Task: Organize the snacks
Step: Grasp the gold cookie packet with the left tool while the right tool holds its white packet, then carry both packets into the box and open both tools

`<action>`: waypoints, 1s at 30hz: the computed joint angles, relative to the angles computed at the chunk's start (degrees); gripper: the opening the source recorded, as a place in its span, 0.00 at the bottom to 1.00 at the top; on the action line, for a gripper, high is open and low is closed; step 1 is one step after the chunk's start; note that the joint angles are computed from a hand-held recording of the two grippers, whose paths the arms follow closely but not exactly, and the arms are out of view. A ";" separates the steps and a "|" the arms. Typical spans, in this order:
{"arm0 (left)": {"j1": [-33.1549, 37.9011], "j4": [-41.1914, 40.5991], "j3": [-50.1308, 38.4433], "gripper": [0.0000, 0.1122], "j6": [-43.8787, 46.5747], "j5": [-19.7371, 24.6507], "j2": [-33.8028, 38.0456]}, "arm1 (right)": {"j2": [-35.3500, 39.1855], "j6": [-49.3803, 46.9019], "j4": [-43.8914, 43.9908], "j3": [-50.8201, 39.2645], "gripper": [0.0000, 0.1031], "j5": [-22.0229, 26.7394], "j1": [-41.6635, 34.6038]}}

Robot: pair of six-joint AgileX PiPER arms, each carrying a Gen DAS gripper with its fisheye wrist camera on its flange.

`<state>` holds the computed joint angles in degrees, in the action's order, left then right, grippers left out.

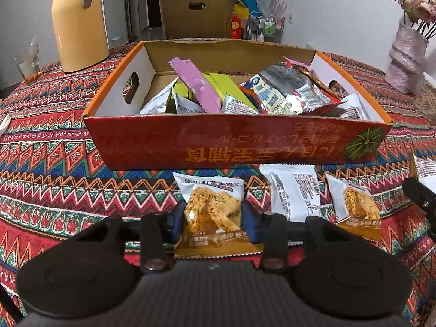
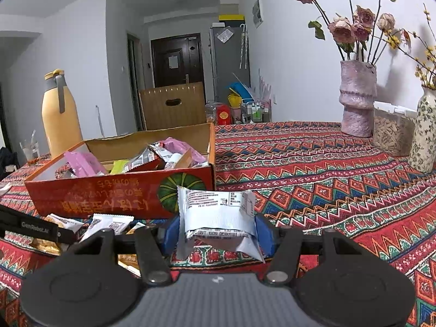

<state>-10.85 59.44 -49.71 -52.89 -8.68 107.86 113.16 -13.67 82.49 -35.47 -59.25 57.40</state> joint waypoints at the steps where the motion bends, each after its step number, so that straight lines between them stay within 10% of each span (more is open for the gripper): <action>1: 0.39 0.70 0.30 0.38 -0.53 -0.52 -0.33 | -0.07 -0.70 0.39 -0.19 0.55 -0.11 0.17; 30: 7.00 4.84 -1.12 0.38 -3.48 -11.28 -9.77 | -3.66 -24.13 -0.44 -14.70 0.55 1.18 -4.08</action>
<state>-3.85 64.28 -50.83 -56.37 -19.96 98.09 109.49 -37.79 82.05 -50.17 -58.07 53.32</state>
